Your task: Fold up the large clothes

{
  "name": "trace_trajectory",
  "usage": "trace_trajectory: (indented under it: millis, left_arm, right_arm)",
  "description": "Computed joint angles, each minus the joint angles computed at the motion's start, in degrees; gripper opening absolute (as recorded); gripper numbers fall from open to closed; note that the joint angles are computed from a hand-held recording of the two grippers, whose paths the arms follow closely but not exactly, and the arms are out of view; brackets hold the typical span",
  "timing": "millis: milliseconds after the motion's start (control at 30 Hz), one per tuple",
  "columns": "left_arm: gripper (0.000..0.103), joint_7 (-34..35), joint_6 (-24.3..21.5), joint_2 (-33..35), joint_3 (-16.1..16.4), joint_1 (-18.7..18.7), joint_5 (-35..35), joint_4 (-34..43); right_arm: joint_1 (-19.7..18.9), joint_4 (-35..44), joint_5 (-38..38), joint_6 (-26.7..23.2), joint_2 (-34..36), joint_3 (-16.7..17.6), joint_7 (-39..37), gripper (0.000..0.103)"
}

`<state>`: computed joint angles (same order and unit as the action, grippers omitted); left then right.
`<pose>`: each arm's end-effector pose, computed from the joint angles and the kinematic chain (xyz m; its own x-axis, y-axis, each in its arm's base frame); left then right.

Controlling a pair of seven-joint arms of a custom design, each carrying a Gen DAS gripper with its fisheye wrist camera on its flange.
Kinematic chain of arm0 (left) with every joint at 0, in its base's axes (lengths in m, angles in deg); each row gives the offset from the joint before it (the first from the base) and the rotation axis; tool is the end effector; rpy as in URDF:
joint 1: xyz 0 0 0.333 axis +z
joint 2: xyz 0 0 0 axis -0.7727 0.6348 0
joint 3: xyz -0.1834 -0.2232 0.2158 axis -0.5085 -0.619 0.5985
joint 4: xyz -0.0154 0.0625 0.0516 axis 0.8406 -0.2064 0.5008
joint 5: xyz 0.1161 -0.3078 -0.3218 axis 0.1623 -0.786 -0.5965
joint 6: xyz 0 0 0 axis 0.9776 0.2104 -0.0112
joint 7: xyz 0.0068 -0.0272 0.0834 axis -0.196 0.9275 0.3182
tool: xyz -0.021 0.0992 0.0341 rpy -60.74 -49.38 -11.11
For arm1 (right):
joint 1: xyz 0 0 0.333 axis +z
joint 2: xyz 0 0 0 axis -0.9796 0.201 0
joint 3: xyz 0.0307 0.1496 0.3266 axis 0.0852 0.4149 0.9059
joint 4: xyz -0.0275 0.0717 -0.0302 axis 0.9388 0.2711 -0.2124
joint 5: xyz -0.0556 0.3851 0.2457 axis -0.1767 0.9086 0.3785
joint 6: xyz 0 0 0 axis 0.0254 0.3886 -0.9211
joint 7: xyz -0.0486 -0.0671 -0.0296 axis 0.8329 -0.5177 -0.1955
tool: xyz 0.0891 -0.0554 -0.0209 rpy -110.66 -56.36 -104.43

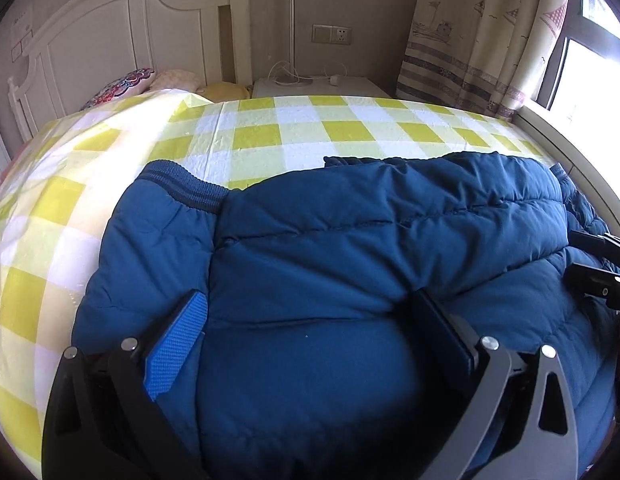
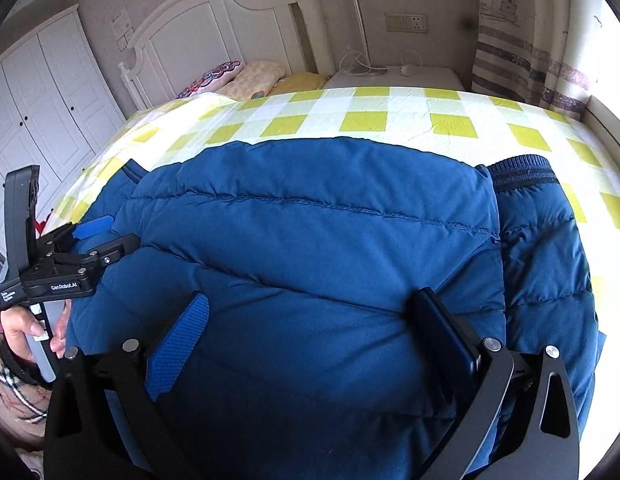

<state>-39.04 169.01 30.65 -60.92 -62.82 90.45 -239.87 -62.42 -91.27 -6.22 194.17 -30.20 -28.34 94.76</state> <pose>0.3665 -0.2684 0.3791 0.2753 -0.9611 0.0239 -0.7115 -0.2204 -0.6672 0.5312 0.1531 0.3776 0.6800 -0.6824 -0.2682 -0.6605 -0.4113 -0.6281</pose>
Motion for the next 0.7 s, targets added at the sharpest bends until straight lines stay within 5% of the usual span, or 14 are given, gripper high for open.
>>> trace_trajectory:
  millis: [67, 167, 367, 500, 700]
  left_arm:
    - [0.101, -0.13, 0.19, 0.03, 0.04, 0.06, 0.10, -0.04]
    - [0.101, 0.37, 0.31, -0.50, 0.30, -0.12, -0.51, -0.19]
    - [0.101, 0.50, 0.39, -0.79, 0.02, 0.04, -0.87, -0.30]
    - [0.101, -0.18, 1.03, -1.12, -0.20, 0.42, -0.28, -0.57]
    - [0.101, 0.36, -0.12, -0.81, -0.46, 0.08, -1.03, -0.14]
  right_arm:
    - [-0.15, 0.58, -1.32, -0.37, -0.06, 0.05, 1.66, 0.099]
    - [1.01, -2.05, -2.96, 6.54, -3.11, 1.43, 4.75, 0.098]
    - [6.39, -10.25, 3.22, 4.31, -15.55, -0.12, -9.43, 0.099]
    - [8.99, -13.28, -5.98, 12.74, -12.70, 3.78, -6.71, 0.099]
    - [7.40, -10.72, -20.27, 6.00, -12.92, 2.39, 5.58, 0.098]
